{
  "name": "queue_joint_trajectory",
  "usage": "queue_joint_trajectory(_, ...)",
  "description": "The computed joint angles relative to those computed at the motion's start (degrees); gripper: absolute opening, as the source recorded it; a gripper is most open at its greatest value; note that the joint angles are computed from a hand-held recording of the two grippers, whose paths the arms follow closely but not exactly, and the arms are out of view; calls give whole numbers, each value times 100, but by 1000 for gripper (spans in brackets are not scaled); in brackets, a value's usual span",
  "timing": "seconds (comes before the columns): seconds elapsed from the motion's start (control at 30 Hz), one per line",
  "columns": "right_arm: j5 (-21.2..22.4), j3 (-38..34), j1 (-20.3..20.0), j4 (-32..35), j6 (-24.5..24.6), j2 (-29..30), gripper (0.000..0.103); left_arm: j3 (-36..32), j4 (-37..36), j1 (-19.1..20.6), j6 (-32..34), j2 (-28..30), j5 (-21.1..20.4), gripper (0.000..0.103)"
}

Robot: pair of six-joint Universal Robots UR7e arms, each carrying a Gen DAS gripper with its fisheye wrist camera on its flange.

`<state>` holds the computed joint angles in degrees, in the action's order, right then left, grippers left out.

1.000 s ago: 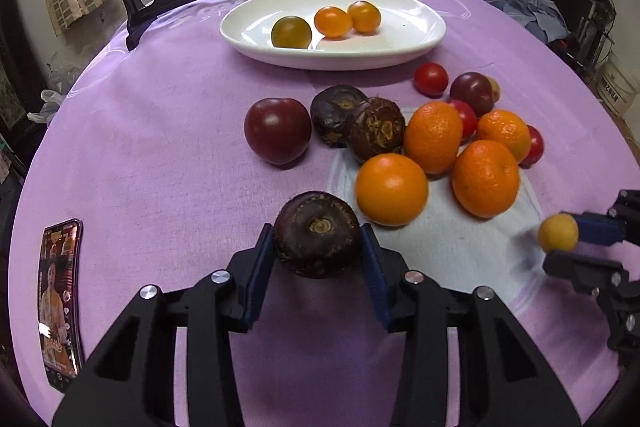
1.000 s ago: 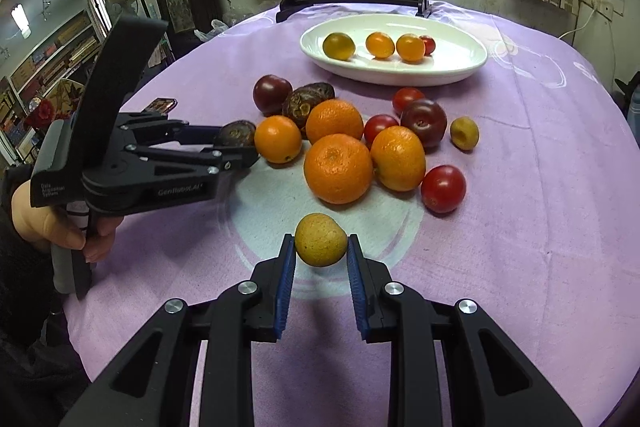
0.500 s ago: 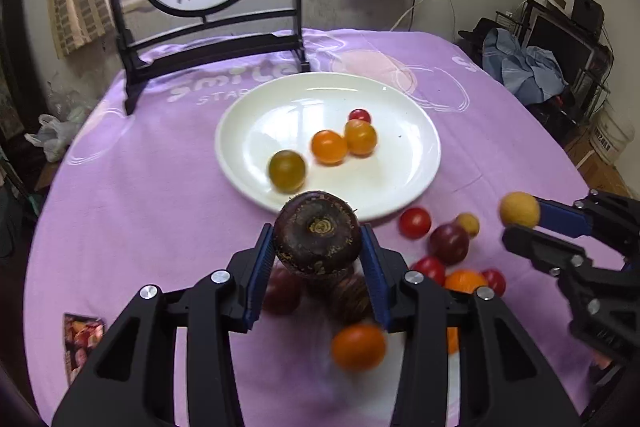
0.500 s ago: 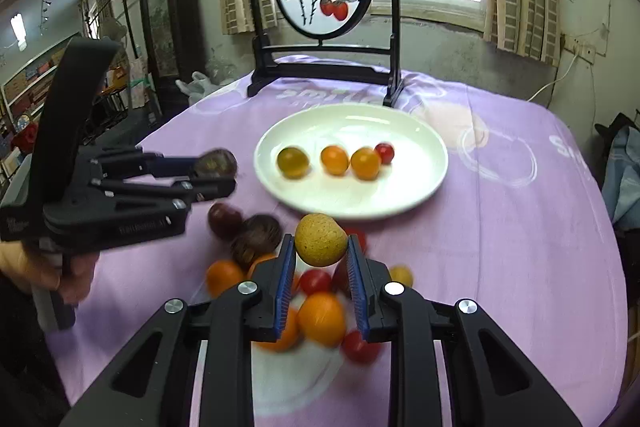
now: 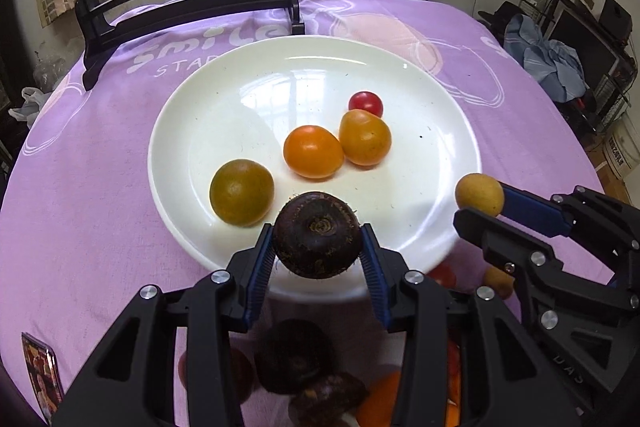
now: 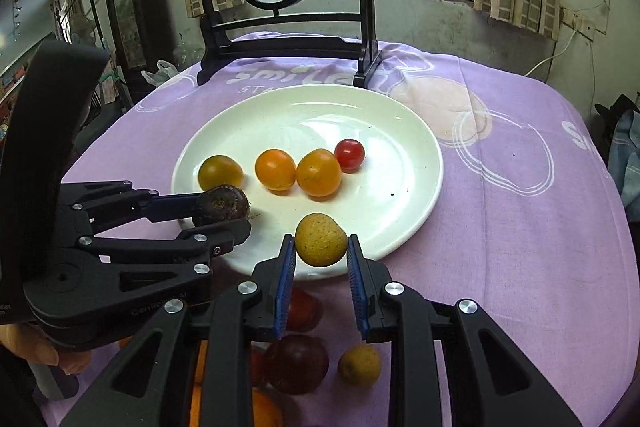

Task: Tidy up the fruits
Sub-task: 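Lower both fruits onto the white plate and open both tools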

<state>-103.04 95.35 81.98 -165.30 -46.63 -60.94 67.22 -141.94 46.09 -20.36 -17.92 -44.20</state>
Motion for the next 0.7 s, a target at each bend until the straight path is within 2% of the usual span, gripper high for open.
queue_joint_trajectory(0.1,65,-204,-29,280,191,100,28,-216,104,91,-39,91,-87,43)
queue_joint_trajectory(0.13,92,-267,-41,395,284,120,32,-225,66,121,-39,89,-164,46)
queue_joint_trajectory(0.17,96,-302,-50,422,392,132,35,-218,21,132,-48,83,-185,50)
queue_joint_trajectory(0.27,134,-269,-79,495,500,72,37,-68,-46,93,-128,-5,-24,72)
queue_joint_trajectory(0.43,214,74,-138,422,392,-236,38,552,-484,-87,139,-302,181,75)
queue_joint_trajectory(0.7,343,910,-275,206,94,-896,45,1610,-989,-387,-24,-838,175,80)
